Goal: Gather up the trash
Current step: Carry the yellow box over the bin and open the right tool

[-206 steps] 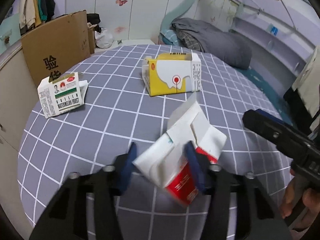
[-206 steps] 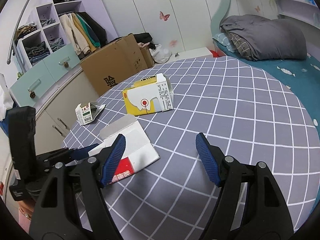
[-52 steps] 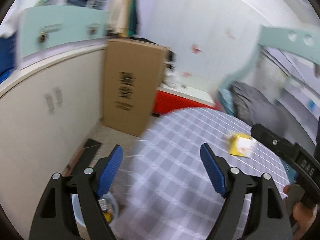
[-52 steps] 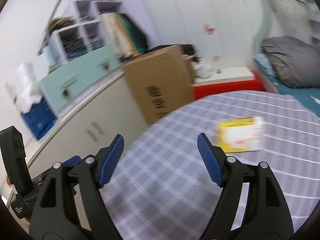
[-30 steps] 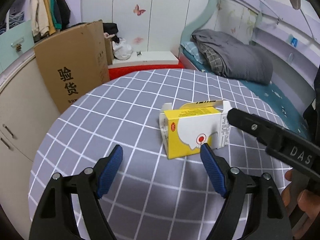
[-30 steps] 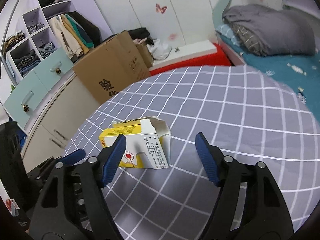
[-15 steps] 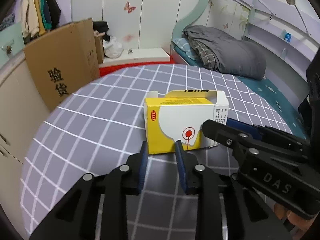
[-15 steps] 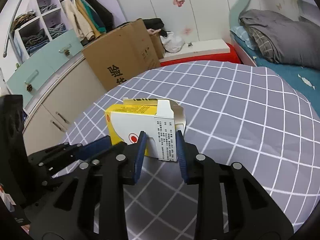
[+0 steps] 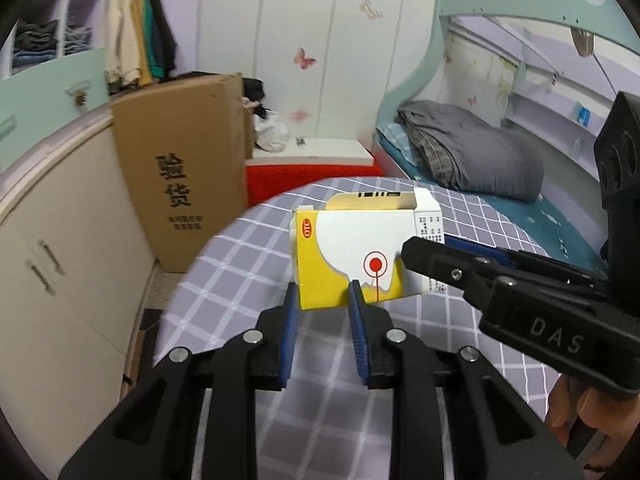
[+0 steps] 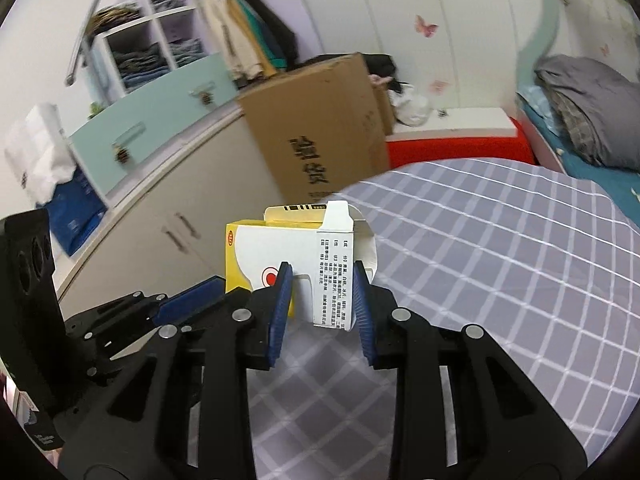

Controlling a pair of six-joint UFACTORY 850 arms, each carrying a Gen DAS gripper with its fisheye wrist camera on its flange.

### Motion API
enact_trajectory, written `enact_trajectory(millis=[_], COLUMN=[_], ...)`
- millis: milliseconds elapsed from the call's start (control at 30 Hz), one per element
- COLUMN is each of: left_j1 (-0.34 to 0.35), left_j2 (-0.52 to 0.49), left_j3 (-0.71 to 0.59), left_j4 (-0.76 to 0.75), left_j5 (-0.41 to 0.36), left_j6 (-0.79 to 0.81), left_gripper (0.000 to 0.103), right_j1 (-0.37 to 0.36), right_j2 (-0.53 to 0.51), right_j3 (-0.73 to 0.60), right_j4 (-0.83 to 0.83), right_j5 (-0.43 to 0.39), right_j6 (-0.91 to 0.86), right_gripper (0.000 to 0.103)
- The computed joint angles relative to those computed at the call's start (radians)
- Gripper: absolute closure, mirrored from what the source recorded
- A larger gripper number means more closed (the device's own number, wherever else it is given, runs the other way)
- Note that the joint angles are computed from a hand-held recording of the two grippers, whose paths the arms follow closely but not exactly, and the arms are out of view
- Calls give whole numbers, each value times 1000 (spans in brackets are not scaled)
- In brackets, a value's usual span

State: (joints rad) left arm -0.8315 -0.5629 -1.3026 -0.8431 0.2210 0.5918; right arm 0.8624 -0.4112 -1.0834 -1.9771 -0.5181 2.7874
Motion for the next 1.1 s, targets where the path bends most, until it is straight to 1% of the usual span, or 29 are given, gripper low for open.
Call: enact_trajectory(millis=[67,233,333,433,567,700,800,833,967,1033,1067,1100], left_j1=[14,64,103,144,208,269,311,322,364,384,394,403], left_j2=[61,184,257,317,370,392,389,385,355,335,322,309], left_j3=[82,249,347,429,514,581,609,616,631,634,632,630], left_j4=[61,189,228,250,327,416,490,513,595,655,687,716], left_j5=[36,98,132,159,172,184,185,187,189,189,187,187], left_j6=[-71,-230,-281,-319,-420,-520,-599,-624,-706,-766,-798,-829], left_gripper=[79,79,79,79,79,79,79,79,79,79,79,79], right_j1=[23,71,97,117,133,142,145,145,141,137,135,134], right_j2=[-24,-115,-183,-253,-346,-436,-499,-524,-600,-628,-650,-659], right_j3=[-43,-188,-290,-392,-524,-649,-732,-765,-863,-897,-924,-934], right_j4=[27,78,125,178,270,413,546,613,843,942,1019,1053], right_j5=[1,38,68,104,158,201,232,239,251,254,253,251], right_j6=[-43,-141,-217,-298,-422,-584,-723,-791,-1018,-1114,-1188,-1221], right_gripper=[73,73,73,73,73,73,73,73,73,72,72,72])
